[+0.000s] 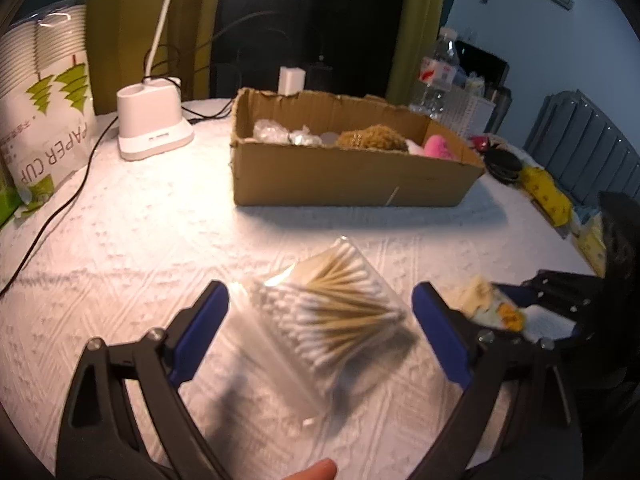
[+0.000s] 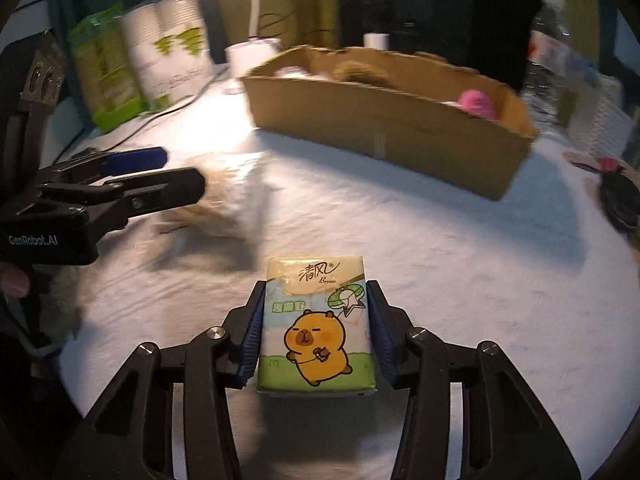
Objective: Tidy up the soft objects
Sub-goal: 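Grasp the cotton swab bag with the left gripper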
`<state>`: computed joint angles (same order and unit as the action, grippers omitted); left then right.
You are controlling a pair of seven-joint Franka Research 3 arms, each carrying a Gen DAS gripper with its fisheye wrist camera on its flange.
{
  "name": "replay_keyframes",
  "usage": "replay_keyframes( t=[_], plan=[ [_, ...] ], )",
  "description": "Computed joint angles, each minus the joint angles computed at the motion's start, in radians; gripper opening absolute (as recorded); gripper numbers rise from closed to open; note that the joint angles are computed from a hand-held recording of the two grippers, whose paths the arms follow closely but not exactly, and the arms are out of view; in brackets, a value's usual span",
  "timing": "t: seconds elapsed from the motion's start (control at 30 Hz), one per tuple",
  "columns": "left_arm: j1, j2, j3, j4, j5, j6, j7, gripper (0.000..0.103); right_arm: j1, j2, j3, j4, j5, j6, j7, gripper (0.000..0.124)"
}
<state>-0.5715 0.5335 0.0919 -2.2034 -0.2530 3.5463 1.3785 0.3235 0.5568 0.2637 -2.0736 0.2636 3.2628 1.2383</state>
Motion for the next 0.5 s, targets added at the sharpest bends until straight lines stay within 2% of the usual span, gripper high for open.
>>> replay_keyframes(
  t=[0.17,0.23,0.3,0.4,0.5],
  plan=[
    [-0.05,0.033,0.056,0.07,0.006,-0.099,-0.001,0.095,-0.091,-0.008,0.056,-0.019,-0.004,0.031,0.006,0.05],
    [-0.113,0.049,0.117,0.098,0.01,-0.139,-0.004,0.096,-0.127,-0.006,0.082,-0.023,-0.013,0.037,0.009,0.05],
    [-0.115,0.063,0.123,0.13,0.047,-0.186,-0.018,0.097,-0.142,0.0,0.094,-0.018,-0.02,0.039,0.015,0.05],
    [-0.19,0.092,0.204,0.176,0.069,-0.278,-0.052,0.097,-0.187,0.006,0.131,-0.022,-0.037,0.046,0.019,0.05],
    [-0.193,0.097,0.214,0.189,0.106,-0.31,-0.084,0.097,-0.201,0.008,0.142,-0.018,-0.05,0.051,0.027,0.05]
  ],
)
